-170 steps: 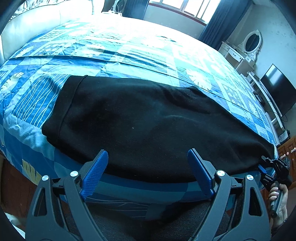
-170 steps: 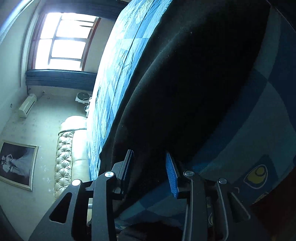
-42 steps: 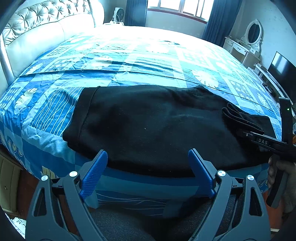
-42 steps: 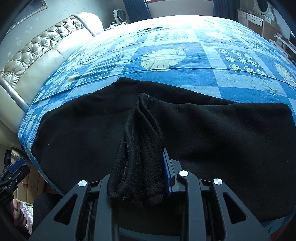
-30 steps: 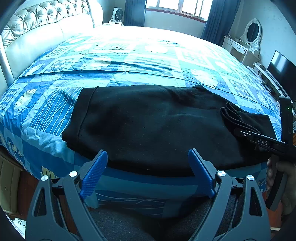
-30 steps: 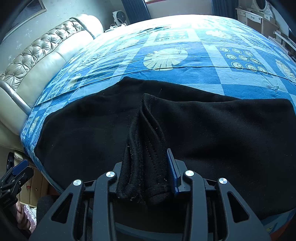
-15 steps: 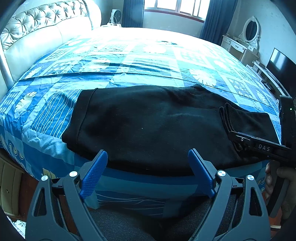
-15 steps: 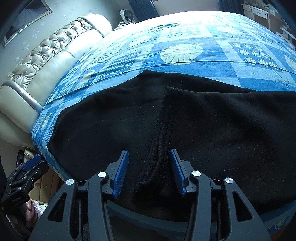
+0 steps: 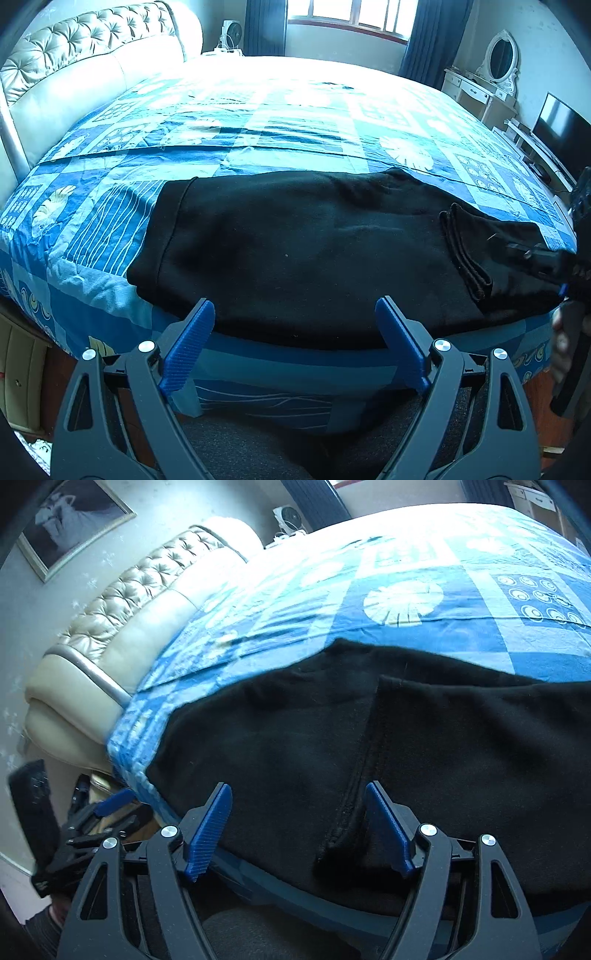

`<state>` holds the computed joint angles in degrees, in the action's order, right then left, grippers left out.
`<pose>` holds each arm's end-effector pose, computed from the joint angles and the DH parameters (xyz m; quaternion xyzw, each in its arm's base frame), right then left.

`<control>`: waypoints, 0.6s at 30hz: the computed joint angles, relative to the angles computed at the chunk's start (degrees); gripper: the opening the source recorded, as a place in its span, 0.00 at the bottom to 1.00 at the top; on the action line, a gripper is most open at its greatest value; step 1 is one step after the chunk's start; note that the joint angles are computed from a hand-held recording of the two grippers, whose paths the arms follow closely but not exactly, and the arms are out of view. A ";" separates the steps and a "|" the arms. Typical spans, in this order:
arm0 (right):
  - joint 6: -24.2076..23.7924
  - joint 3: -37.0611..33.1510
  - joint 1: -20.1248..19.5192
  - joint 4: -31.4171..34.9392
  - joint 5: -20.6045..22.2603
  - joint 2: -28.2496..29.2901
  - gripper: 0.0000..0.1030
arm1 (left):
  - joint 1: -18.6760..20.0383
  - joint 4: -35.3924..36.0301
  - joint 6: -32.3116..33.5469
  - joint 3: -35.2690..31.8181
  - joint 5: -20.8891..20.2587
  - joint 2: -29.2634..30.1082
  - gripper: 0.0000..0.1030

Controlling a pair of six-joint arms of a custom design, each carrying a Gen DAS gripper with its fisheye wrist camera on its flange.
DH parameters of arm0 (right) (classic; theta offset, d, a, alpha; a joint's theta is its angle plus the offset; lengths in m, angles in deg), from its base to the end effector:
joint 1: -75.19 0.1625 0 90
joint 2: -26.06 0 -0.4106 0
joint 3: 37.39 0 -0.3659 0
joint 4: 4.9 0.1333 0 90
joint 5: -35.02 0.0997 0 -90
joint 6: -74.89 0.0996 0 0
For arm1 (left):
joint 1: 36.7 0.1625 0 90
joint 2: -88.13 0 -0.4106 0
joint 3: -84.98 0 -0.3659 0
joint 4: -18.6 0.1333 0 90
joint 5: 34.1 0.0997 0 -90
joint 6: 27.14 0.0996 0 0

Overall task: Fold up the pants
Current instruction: 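Move the right gripper to the folded end of the black pants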

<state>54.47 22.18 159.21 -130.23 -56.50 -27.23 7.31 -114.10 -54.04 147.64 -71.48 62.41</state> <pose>0.0524 -0.7542 0.4130 0.1184 -0.9607 0.2412 0.0698 -0.4045 -0.6861 0.0706 0.1265 0.8866 -0.2992 0.3293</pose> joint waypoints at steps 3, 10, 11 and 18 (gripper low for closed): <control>1.16 -3.67 -2.49 -1.75 1.91 -1.34 0.73 | 0.09 0.01 -0.25 0.03 -0.33 -0.10 0.86; 15.60 -16.95 -12.76 4.12 4.92 1.23 0.73 | 0.09 0.61 0.10 -0.37 -0.85 0.23 0.86; 17.36 -18.61 -14.27 5.65 7.86 1.93 0.73 | 0.10 0.68 0.15 -0.40 -0.90 0.26 0.86; 23.33 -16.41 -18.20 -2.17 17.35 0.45 0.72 | 0.41 2.22 -1.06 -0.90 -1.72 0.37 0.86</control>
